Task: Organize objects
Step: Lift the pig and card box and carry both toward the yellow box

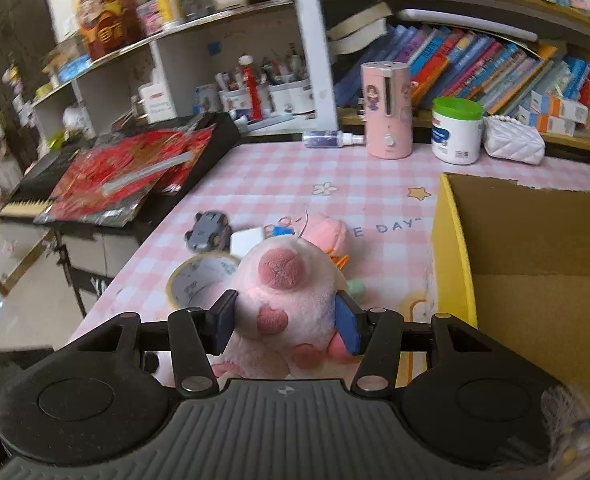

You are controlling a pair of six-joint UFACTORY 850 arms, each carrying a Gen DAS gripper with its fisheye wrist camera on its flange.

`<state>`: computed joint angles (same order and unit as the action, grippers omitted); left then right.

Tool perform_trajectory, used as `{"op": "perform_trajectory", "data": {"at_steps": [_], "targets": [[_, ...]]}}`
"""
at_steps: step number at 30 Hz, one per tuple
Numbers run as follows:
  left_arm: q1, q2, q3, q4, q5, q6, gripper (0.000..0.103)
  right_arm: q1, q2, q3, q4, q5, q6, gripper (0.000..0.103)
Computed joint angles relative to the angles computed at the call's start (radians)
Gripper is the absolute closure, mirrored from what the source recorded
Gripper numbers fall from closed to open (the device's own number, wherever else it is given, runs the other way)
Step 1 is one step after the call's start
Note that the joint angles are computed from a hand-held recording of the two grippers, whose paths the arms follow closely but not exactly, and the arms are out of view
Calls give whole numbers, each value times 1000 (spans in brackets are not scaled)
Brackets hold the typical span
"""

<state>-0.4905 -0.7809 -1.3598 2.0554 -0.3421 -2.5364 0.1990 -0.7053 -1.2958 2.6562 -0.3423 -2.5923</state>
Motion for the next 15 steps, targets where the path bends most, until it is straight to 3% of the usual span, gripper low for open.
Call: {"op": "perform_trajectory", "data": {"at_steps": [8, 15], "targets": [[-30, 99, 149, 90, -58, -139, 75, 6, 70, 114, -96, 0, 83, 54], [-64, 162, 254, 160, -83, -234, 75, 23, 139, 228, -86, 10, 95, 54]]}}
